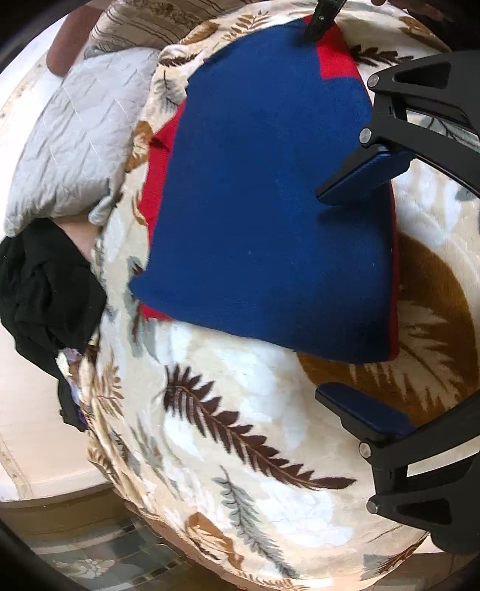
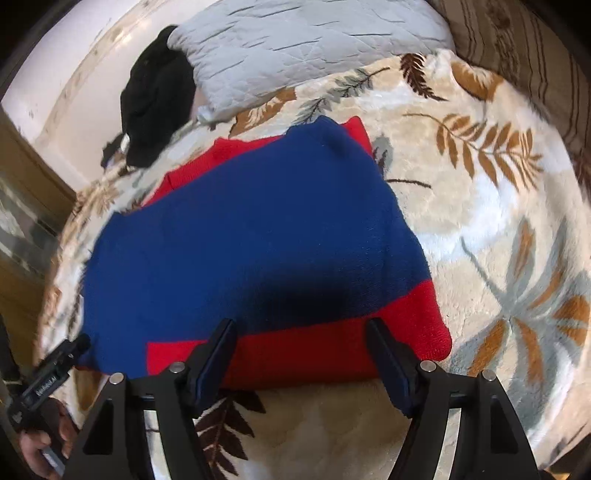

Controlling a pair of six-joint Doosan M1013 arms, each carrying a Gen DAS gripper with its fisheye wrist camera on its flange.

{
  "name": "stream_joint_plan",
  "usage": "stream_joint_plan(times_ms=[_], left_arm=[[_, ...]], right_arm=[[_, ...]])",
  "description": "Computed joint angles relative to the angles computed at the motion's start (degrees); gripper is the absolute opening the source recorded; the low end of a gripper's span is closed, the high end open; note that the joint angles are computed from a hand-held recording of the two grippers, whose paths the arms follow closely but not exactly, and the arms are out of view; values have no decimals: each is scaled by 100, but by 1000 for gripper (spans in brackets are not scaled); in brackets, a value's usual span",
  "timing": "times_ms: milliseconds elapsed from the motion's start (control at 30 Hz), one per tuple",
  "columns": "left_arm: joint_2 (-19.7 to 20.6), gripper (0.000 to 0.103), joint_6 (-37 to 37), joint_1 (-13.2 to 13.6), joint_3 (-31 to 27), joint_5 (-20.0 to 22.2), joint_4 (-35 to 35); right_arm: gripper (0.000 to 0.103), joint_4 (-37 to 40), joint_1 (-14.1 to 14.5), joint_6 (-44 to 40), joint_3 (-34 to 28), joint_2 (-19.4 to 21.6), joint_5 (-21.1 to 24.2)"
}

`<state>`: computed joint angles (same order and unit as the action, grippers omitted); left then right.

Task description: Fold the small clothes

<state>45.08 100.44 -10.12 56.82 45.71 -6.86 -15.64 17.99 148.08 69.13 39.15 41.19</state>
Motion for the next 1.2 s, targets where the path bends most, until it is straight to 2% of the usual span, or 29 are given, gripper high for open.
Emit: stream_joint_plan(times_ms=[167,567,900,1200], left_arm=[[51,97,-143,-18,-21,91,177],[59,97,-196,-42,9,32,301],[24,97,-148,-42,18,-18,392],[-44,97,-203,62,59,-101,201]], right_arm=[[79,-91,15,-30,-40,19,116],[84,-236,48,35,47,-28,48],[85,35,-28,84,352,-182,-448],[85,-55,53,143,437,-253,-291]])
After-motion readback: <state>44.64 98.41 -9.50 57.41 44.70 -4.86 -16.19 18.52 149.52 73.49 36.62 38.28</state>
